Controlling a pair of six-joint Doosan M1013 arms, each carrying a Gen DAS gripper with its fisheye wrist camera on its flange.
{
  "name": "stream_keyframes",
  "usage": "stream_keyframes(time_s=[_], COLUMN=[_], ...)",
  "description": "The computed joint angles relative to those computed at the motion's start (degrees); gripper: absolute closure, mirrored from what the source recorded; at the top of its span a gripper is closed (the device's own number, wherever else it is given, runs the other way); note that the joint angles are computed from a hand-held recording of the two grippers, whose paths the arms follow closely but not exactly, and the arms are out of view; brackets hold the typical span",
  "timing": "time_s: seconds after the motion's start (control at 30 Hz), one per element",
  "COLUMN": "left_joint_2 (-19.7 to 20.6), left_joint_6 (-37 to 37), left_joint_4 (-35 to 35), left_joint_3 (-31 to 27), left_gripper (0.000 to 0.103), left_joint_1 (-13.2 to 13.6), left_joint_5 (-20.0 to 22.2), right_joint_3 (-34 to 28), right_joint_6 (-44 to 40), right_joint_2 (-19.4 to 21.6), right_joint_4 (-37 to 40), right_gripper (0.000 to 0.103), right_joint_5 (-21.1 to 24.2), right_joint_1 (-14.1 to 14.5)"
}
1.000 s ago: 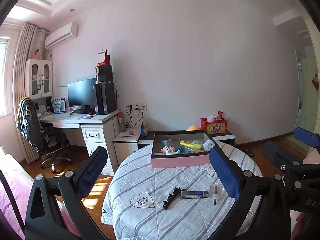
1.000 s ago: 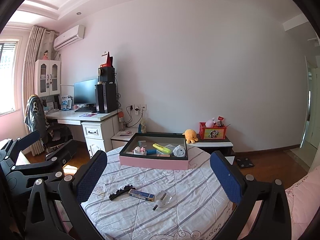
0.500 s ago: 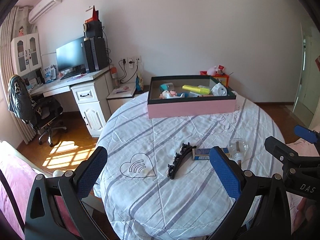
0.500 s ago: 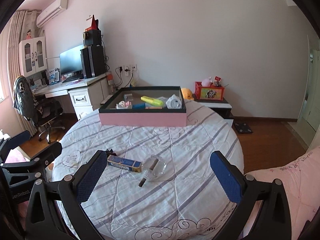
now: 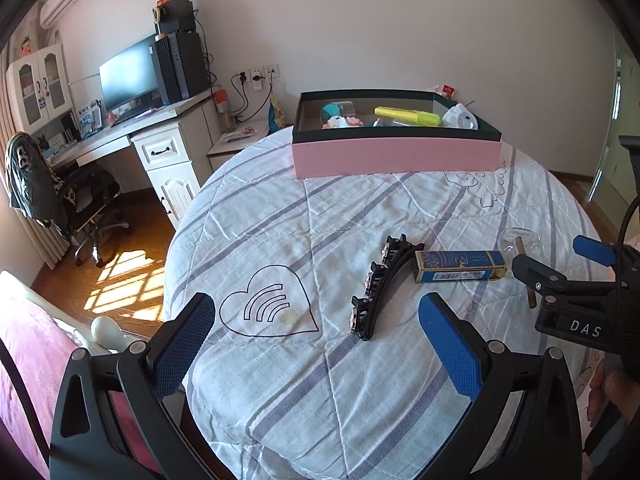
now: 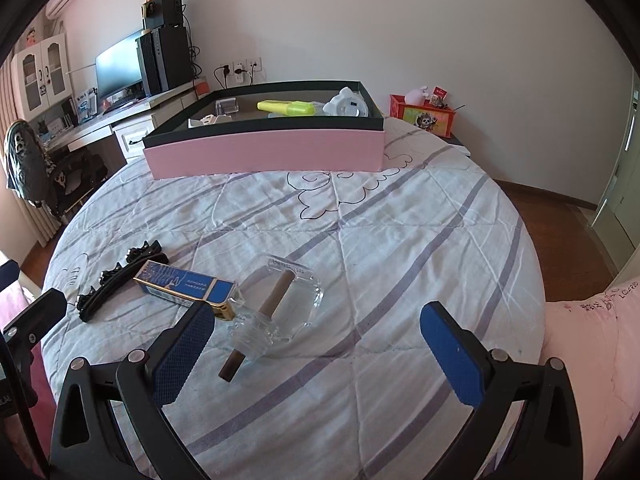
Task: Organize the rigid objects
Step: 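Grasp the glass bottle with the right tool while the left tool grasps the black hair clip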
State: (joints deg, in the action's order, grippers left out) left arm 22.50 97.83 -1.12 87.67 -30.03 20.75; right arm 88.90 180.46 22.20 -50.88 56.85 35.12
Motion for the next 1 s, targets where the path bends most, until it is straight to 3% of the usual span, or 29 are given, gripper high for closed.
stream_keyframes(time_s=[0.13, 0.23, 0.3, 0.37, 0.6, 0.9, 1.0], left_joint_2=[0.94, 1.47, 1.73, 2.03, 3.80, 6.00, 5.88], left_joint_6=[-1.37, -1.17, -1.33, -1.18, -3.58, -3.07, -3.63], left_joint_4=[1.49, 1.21, 1.38, 1.24, 3.86, 1.59, 2.51], left_joint_3=[-0.88, -1.43, -1.68, -1.93, -3.91, -6.92, -6.59], left_gripper=[0.000, 0.000, 0.000, 0.000, 0.000, 0.000, 0.000], left_joint_1=[-0.25, -0.31, -0.36, -0.39, -0.56, -0.77, -0.96], left_joint_5=[1.30, 2.02, 2.57, 3.02, 5.75, 8.12, 7.46], right_joint_3=[0.84, 1.30, 1.56, 2.33, 2.99, 3.18, 2.19], right_joint_6=[-1.99, -2.94, -3.31, -2.68, -3.07, -5.61, -8.28], right_joint_2=[-0.08, -0.08, -0.33, -1.04, -1.65, -2.15, -1.74], right_joint_4=[1.78, 1.85, 1.16, 1.24, 1.32, 3.73, 5.28], right_gripper=[0.003, 0.013, 0.039, 0.052, 0.052, 0.051, 0.043], right_joint_5=[-3.48, -4.20, -3.75, -4.09, -5.08, -5.58, -4.48], right_joint_1=[-1.29, -1.67, -1.80, -2.50, -3.83, -5.54, -6.27])
